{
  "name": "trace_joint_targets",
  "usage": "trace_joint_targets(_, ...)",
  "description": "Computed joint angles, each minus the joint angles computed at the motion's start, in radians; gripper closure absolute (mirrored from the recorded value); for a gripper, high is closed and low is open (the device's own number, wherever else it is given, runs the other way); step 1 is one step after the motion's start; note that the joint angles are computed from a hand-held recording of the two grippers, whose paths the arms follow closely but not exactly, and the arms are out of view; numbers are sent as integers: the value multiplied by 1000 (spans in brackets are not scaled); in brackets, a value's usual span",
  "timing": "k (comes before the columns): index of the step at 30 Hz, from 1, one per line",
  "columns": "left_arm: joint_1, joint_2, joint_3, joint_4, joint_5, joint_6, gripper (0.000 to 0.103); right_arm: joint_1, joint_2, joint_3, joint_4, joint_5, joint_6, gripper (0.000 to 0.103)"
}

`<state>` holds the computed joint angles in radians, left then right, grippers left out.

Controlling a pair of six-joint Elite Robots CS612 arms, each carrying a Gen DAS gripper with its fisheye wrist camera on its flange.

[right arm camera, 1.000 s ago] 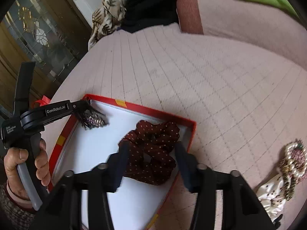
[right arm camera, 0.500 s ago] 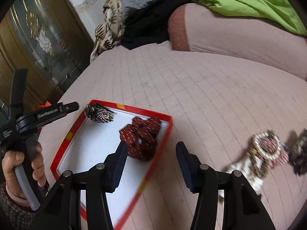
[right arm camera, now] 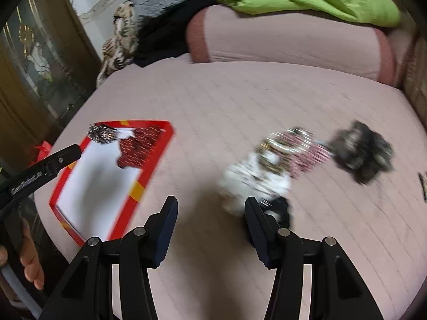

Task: Organize jewelry
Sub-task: 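Open the left gripper to drop the clip while the right releases the scrunchie, then move both grippers back toward the remaining accessories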

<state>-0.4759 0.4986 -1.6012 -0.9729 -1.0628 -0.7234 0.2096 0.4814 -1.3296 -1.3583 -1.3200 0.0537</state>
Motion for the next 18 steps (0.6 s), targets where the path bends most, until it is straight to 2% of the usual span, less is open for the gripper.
trace_joint_targets(10,-80,2,17,27,-27,47,47,-50,61,-135,67,-131,9,46)
trace_joint_targets(14,-99,5,21,37,-24,70,46,-65,82,-171,76,-175,16,46)
trace_joint_targets(18,-105,5,28,54,-31,76,45,-82,97,-191,100,-177,49,45)
